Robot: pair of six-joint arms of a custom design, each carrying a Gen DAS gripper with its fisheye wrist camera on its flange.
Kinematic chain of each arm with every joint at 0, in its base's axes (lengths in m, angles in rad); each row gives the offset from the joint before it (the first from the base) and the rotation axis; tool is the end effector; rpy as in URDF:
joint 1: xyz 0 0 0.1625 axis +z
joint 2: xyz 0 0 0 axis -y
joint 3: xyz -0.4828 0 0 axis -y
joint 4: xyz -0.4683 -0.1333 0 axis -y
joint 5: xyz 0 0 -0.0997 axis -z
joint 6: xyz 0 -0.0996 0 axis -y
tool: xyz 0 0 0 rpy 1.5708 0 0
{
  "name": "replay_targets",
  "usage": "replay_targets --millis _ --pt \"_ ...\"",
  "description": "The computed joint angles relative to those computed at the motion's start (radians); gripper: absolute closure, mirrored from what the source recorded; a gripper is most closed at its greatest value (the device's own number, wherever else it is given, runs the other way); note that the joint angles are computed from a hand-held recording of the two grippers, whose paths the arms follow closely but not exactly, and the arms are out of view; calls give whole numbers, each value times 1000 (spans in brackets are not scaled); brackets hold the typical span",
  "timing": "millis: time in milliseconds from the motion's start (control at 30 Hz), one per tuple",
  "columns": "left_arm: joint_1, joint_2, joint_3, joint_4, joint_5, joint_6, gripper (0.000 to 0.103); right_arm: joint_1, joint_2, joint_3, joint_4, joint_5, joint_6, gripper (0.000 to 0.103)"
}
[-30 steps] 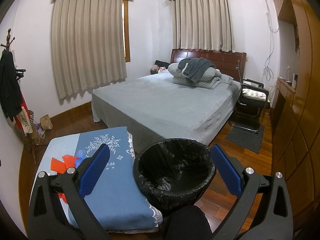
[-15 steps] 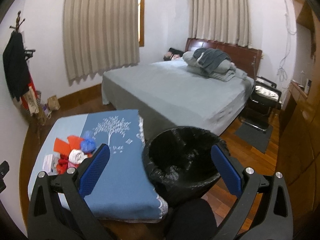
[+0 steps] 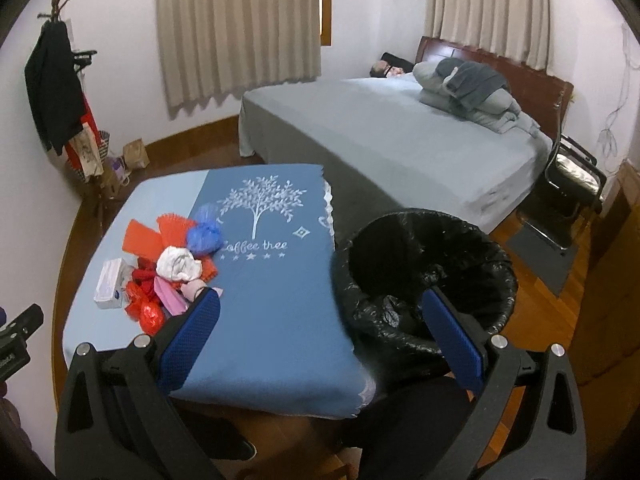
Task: Collect trash
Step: 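Move both grippers toward the trash pile on the blue tablecloth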
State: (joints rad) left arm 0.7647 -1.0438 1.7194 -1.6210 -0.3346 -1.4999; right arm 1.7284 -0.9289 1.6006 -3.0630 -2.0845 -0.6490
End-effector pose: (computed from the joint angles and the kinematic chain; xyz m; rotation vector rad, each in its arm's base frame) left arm -0.3260 -0.6279 0.2021 -0.2371 1.9505 -0.9933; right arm 0.2068 -0.7641 0.2716 0.6700 -2.2489 0.8346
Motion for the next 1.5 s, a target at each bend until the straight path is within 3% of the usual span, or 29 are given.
replay_targets --millis 167,333,567,700,1500 --pt "34 10 26 -190 -37 182 6 -10 34 -23 51 0 -8 23" --pt "79 31 31 -323 -76 304 6 -18 66 -42 85 2 -16 31" --pt "129 65 20 -393 -96 381 6 -34 124 -88 167 8 -20 36" --pt "156 88 7 -434 -108 441 6 -42 159 -121 241 4 -8 45" --pt "286 194 -55 -681 -164 716 9 -48 297 -250 351 28 6 45"
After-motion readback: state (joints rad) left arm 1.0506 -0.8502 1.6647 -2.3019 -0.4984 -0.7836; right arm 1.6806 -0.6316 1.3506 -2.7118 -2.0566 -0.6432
